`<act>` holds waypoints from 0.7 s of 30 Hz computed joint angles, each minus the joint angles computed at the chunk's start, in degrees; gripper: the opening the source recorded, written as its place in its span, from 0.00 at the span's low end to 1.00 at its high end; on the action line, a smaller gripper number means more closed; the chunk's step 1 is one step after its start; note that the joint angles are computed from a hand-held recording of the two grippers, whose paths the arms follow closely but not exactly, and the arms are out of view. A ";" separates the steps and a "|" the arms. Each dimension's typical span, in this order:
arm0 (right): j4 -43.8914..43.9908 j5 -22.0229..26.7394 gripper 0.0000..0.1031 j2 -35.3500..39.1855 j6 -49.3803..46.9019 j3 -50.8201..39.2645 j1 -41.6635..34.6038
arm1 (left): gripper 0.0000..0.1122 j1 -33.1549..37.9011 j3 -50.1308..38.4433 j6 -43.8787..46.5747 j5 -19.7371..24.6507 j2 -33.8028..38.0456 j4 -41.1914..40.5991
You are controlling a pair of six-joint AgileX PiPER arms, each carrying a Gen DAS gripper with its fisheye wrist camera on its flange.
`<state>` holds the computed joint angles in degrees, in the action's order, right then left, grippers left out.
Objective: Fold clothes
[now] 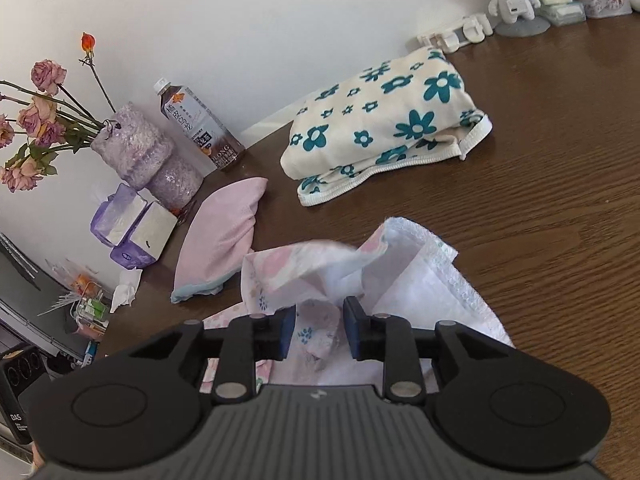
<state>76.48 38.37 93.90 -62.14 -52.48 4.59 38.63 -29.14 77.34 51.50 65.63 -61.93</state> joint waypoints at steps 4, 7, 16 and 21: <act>4.37 -4.65 0.26 -6.82 -7.08 5.46 0.73 | 0.19 -3.45 2.30 -3.05 -5.27 -4.12 -0.04; 2.22 -7.21 0.26 -7.56 -6.10 5.62 2.73 | 0.19 -5.26 3.99 -4.02 -8.24 -7.23 -0.89; 4.94 -11.53 0.01 -2.80 -8.07 3.89 6.82 | 0.17 -7.86 5.43 -5.60 -13.46 -8.01 -1.45; 9.78 -15.59 0.00 -8.45 -17.71 7.77 8.83 | 0.16 -11.91 7.79 -6.94 -19.38 -10.75 -1.74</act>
<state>86.26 22.78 85.45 -79.85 -44.71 13.42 26.73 -21.35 70.40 32.12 54.88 -63.68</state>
